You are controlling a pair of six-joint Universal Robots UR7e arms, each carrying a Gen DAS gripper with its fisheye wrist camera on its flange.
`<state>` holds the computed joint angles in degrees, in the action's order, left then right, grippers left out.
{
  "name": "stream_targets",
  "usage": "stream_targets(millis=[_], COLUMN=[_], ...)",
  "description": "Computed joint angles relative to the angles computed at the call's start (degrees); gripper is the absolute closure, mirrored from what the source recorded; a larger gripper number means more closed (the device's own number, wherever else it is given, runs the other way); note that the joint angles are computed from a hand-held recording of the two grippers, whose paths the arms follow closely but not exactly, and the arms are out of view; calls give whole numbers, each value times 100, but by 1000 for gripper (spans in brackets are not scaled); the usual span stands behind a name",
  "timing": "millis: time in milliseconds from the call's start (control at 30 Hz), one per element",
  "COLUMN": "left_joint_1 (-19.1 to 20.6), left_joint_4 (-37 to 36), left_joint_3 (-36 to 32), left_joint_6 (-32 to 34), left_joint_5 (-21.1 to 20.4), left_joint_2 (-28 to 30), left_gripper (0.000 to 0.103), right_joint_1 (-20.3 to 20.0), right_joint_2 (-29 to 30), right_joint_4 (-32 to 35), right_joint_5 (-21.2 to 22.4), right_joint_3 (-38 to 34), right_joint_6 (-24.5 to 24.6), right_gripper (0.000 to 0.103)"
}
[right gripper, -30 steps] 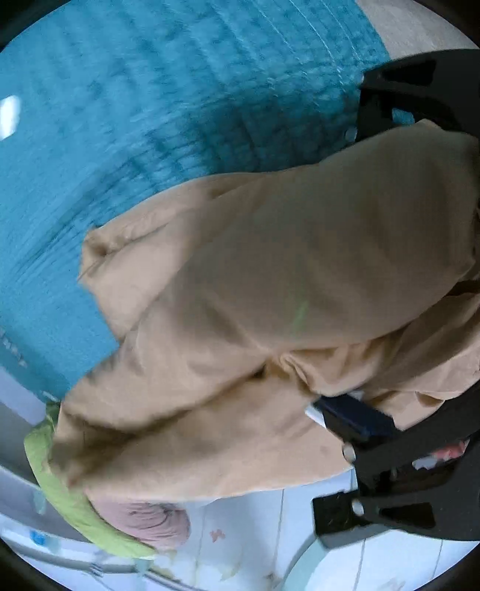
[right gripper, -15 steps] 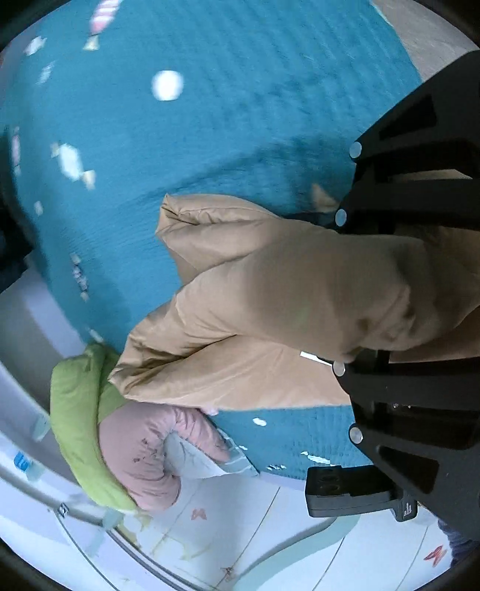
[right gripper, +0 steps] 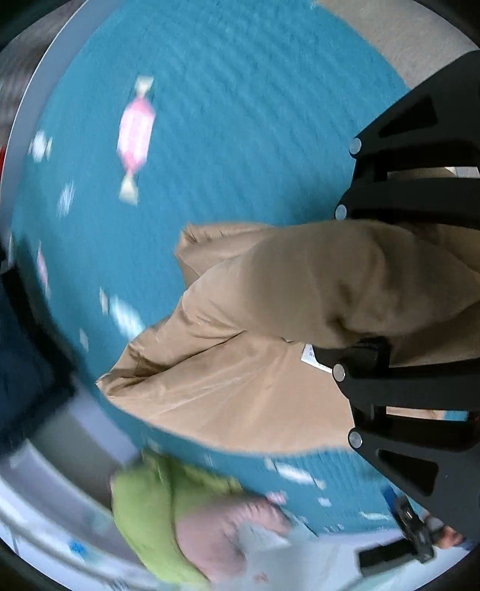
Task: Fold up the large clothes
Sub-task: 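Release the folded tan jacket with both tools and pull them back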
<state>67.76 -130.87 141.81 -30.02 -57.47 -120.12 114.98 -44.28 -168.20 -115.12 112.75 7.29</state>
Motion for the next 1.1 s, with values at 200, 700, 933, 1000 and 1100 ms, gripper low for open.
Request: stream_targets(millis=[200,700,933,1000,1100], left_joint_1=[222,49,-325,-485,-823], left_joint_4=[499,1533,2531,2825,3144], left_joint_3=[89,98,-2,-35,-45], left_joint_6=[-146,-730,-1229,-1399,-1648], left_joint_5=[60,563,844,927,1012], left_joint_2=[-542,-1292,-1775,-1927,-2096], left_gripper=[20,19,18,18,18], right_joint_1=[-235,1276,653,619,726], right_joint_2=[-71,-174,217,121,117], right_joint_4=[-187,359,701,725,960], right_joint_5=[-428,-903,-1391,-1514,-1624], right_joint_3=[180,289,619,684,610], right_joint_6=[384,8,1062,1155,1272], right_gripper=[42,101,103,103,103])
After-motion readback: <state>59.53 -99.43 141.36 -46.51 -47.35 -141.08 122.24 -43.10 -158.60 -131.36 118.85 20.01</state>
